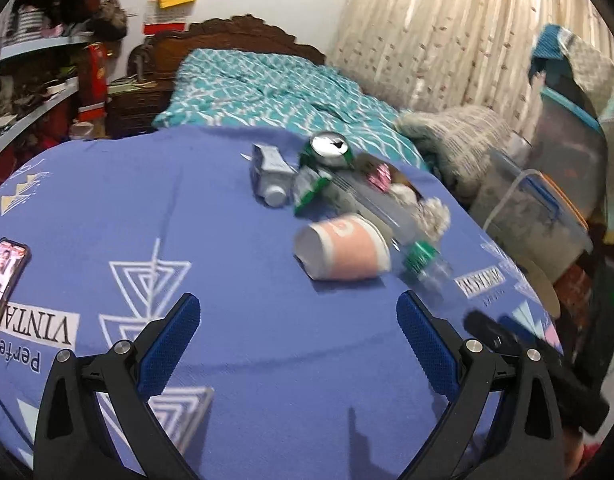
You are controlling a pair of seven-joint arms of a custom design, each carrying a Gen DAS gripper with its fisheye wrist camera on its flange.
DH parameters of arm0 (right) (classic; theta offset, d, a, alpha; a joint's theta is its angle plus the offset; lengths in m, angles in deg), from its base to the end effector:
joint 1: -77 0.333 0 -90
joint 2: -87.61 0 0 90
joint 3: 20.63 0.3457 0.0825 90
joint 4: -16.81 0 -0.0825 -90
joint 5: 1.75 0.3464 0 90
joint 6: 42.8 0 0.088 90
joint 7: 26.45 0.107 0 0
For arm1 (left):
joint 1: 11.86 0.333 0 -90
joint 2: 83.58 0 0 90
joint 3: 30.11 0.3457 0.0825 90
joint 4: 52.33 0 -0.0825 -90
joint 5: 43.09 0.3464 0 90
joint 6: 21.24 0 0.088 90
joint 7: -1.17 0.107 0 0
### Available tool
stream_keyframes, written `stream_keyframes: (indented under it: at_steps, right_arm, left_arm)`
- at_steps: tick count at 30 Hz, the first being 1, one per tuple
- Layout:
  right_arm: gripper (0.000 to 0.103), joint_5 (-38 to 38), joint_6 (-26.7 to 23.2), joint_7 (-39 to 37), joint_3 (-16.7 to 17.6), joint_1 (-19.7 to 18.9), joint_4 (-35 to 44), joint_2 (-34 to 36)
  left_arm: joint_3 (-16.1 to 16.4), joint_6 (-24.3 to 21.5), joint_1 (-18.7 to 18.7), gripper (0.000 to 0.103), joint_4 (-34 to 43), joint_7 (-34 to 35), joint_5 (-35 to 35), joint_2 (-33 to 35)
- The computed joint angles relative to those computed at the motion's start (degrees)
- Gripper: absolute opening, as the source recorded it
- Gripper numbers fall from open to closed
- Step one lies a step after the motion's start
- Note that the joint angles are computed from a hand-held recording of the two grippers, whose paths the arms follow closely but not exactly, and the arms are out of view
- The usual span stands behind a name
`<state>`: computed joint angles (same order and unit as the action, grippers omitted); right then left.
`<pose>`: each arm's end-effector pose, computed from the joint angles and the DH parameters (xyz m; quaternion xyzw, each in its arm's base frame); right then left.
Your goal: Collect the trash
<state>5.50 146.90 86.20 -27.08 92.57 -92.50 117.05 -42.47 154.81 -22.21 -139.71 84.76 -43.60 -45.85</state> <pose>0.6616 0.1058 0.3903 -0.5242 0.7338 -0.2141 0.3753 0.7041 -0.2440 0.4326 -0.5799 0.6867 -0.4014 0.1759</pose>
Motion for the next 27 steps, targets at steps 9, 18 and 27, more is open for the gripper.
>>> stream_keyframes:
  at_steps: [9,18,27]
  right_arm:
    - [0.100,-1.29,-0.86,-1.12,0.50,-0.10,0.60,0.14]
    - [0.100,-1.28,-2.02,-1.21,2.69,-1.95,1.44,0.52]
    - [0.100,-2.43,-3.05,-2.72,9.36,-7.50,2.18,1.03]
  left_arm:
    - [10.59,1.99,-6.78,0.094,5.65,-5.64,4.36,2.78]
    - [12.99,2.42,-7.74,0.094,7.70,-8.44,6.97,4.08]
    - [9.30,-0.29,-5.03,0.094,8.92,-7.85,7.26,4.77]
